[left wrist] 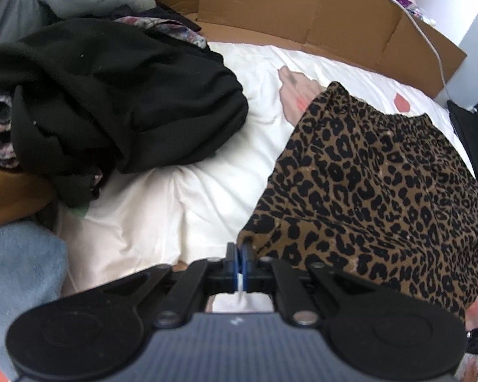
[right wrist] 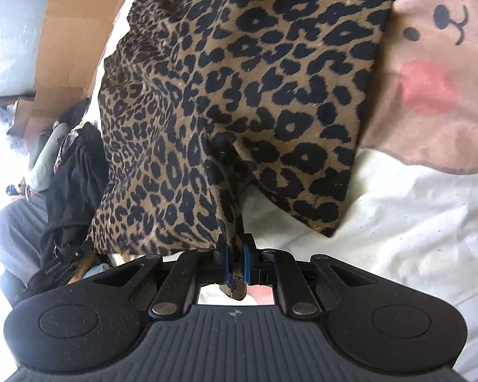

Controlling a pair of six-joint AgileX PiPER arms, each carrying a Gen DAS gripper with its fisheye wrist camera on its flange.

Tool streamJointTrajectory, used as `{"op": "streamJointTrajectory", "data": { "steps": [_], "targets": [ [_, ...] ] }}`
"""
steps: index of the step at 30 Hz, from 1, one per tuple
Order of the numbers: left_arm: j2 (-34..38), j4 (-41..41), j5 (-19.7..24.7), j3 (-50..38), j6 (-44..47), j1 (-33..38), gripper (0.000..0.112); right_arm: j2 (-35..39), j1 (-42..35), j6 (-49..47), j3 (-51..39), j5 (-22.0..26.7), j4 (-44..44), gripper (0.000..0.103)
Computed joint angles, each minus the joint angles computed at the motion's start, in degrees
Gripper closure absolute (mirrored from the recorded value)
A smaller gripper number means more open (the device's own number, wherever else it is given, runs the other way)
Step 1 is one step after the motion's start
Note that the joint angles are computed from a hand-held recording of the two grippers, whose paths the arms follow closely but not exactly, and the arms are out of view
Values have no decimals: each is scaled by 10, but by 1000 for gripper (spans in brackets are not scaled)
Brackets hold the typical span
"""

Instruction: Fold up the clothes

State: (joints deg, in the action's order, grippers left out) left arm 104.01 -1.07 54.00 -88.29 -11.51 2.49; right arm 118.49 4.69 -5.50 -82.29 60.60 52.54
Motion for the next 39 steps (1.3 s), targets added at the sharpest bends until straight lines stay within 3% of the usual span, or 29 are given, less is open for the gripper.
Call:
{"op": "streamJointTrajectory", "data": {
  "steps": [8,18,25,31,34,39],
  "targets": [
    [8,-16,29,-9,16,8,110,26,4,1,-63,54,-32,97],
    [60,14,-9,26,-15,0,110,42,21,12,-45,11,-62,97],
    [94,45,-22,40,-65,-12,104,28,16,30,-43,17,-100,84],
    [65,57,7,37,-98,-15,98,-1,-1,35,-75,40,-129,84],
    [39,65,30,40,-122,-21,86,-6,-7,51,-110,51,-154,84],
    [-7,61,73,28,-159,-40,80,-15,-20,69,-180,88,-196,82]
  ]
}}
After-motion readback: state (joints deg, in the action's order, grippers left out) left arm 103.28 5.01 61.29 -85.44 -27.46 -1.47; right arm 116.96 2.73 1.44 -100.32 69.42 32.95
